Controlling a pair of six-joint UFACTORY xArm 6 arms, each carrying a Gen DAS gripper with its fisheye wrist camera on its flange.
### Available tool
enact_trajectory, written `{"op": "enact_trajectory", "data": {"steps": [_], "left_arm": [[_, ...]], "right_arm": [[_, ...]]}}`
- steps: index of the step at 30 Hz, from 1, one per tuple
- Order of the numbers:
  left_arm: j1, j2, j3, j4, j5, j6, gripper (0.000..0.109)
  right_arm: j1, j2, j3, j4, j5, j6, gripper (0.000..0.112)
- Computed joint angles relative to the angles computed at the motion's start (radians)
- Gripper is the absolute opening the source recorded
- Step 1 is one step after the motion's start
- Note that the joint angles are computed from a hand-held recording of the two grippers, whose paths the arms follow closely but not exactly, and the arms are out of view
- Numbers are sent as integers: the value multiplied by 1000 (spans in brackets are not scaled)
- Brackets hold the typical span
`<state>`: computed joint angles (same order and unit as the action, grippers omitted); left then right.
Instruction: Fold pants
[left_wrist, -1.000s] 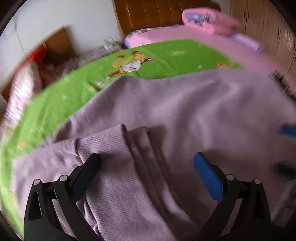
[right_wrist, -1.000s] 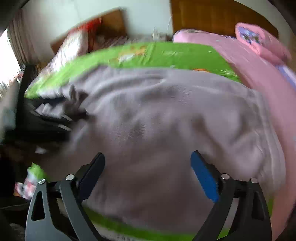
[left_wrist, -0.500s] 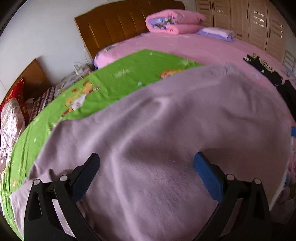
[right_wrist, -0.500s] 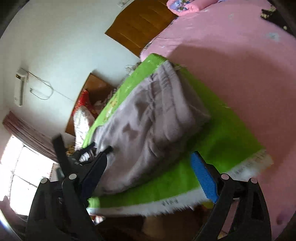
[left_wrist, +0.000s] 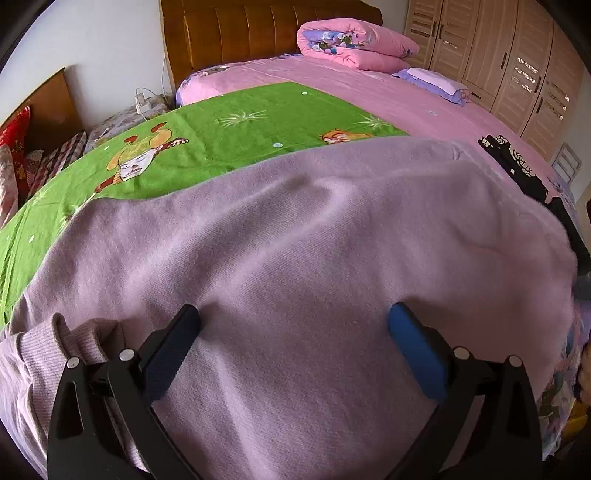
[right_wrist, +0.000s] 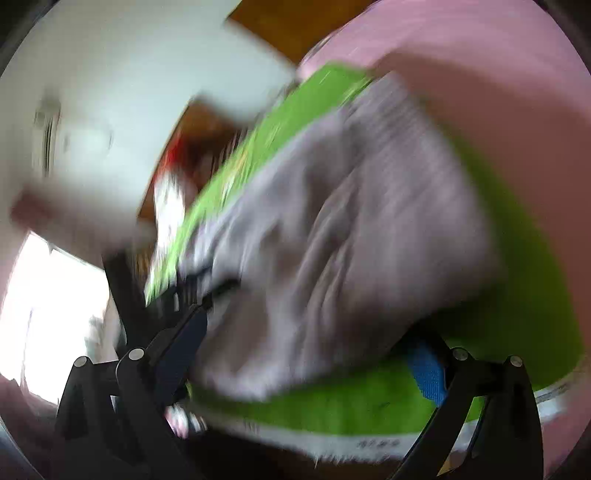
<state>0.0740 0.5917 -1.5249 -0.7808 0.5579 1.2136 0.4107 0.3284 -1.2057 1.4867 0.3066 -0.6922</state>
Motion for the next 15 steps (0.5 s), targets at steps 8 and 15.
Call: {"op": "enact_trajectory", "data": {"steps": [8, 15], "left_arm": [[1, 0, 0, 0, 2, 1, 102], [-1, -3, 0, 3, 1, -6, 102]], "right_arm": [[-21, 86, -98, 36, -132, 138, 90], [-9, 123, -145, 135, -53, 3, 82]]}}
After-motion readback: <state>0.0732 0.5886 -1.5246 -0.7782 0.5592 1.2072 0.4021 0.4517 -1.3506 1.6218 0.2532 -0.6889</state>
